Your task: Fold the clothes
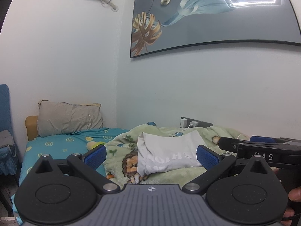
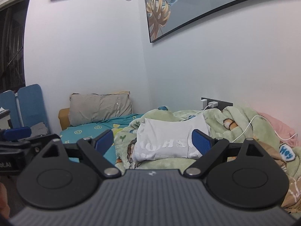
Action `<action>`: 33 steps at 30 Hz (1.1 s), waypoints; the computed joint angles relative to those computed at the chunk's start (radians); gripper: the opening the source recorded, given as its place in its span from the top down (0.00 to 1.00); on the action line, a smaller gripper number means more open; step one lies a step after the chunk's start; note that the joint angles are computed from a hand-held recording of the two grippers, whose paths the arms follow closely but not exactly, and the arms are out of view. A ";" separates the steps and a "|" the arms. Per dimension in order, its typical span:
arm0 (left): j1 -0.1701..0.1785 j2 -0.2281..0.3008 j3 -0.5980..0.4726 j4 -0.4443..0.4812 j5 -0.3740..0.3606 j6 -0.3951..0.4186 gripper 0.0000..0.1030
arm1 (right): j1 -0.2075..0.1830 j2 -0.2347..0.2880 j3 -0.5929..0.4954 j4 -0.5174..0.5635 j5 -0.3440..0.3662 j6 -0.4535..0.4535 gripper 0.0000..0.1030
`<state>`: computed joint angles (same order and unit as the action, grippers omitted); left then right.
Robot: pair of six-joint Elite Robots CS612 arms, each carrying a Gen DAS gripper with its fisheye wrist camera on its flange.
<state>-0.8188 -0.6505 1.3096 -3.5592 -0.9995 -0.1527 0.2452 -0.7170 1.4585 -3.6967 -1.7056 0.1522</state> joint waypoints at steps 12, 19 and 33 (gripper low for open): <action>0.014 0.026 -0.006 0.002 -0.009 -0.033 0.00 | 0.012 0.024 -0.002 0.000 -0.037 -0.005 0.11; 0.011 0.028 -0.009 0.015 -0.004 -0.032 0.00 | 0.016 0.026 0.002 0.000 -0.044 -0.008 0.11; 0.007 0.023 -0.003 0.007 -0.013 -0.033 0.00 | 0.019 0.021 0.010 -0.007 -0.053 -0.006 0.11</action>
<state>-0.8115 -0.6275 1.3064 -3.5520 -1.0125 -0.1853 0.2641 -0.6960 1.4686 -3.7041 -1.7581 0.1465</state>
